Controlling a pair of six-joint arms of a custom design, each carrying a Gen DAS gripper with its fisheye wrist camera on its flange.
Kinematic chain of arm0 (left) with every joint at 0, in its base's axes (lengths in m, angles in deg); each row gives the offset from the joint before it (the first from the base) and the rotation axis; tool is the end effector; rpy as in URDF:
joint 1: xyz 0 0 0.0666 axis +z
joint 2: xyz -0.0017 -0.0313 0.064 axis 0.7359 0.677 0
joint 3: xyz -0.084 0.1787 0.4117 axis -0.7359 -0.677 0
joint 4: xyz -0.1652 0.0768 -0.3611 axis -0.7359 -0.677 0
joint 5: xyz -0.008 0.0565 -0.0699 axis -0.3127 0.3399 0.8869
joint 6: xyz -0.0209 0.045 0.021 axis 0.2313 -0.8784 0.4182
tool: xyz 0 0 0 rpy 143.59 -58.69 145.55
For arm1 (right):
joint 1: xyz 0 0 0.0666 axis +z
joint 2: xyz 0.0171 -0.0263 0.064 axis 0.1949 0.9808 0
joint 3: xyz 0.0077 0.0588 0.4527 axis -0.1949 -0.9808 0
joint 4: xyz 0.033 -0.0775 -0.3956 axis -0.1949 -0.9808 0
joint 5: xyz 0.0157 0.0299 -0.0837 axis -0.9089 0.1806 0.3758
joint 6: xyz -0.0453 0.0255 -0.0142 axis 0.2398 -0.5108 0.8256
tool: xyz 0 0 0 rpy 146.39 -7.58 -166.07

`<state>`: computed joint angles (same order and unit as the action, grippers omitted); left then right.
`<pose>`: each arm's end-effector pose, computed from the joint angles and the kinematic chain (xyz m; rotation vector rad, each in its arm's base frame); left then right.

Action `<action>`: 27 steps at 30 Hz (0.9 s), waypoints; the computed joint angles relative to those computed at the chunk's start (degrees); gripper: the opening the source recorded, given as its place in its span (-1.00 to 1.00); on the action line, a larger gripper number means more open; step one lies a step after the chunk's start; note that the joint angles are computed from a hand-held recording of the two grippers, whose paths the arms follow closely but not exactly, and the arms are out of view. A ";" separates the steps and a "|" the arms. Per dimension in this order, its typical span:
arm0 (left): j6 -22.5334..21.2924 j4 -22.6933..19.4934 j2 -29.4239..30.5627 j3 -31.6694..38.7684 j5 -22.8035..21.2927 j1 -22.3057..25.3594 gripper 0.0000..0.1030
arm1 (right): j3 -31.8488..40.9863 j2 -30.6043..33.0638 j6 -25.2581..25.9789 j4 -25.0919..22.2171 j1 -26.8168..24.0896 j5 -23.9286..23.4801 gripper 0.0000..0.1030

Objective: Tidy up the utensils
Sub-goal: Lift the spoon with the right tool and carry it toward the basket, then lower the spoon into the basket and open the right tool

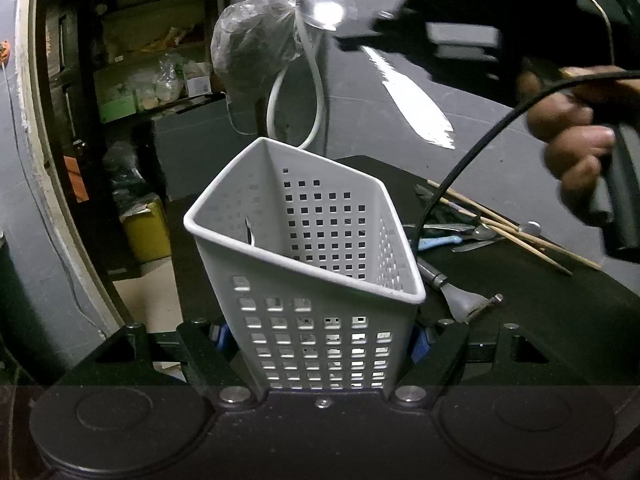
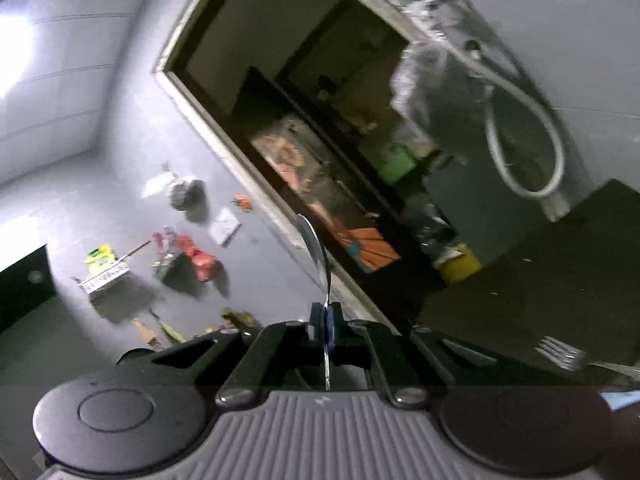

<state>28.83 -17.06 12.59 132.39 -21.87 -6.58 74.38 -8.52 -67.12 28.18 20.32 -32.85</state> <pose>0.2490 -0.2989 0.5317 -0.0065 2.1199 0.0992 0.4309 0.0996 0.5742 -0.4510 1.7302 1.4403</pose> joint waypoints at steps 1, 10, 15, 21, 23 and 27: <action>0.17 -0.08 -0.09 -0.07 0.01 -0.18 0.51 | -0.12 -0.03 -0.52 1.24 0.89 0.47 -0.95; 2.34 -1.54 -0.50 -0.31 -1.13 -1.72 0.51 | -1.29 0.13 -1.74 1.01 4.38 0.66 -0.95; 2.46 -1.58 -0.38 -0.20 -1.31 -1.72 0.51 | -1.85 -0.02 -1.71 1.80 4.46 1.34 -0.95; 2.66 -1.85 -0.25 -0.05 -1.34 -1.78 0.51 | -3.67 -0.38 0.50 3.21 5.86 5.10 -0.95; 2.72 -1.97 -0.26 -0.02 -1.32 -1.75 0.51 | -4.68 -0.73 2.21 3.32 6.34 5.73 -0.95; 2.65 -2.21 -0.23 0.08 -1.29 -1.74 0.51 | -7.32 -2.26 6.98 3.93 6.57 5.73 -0.96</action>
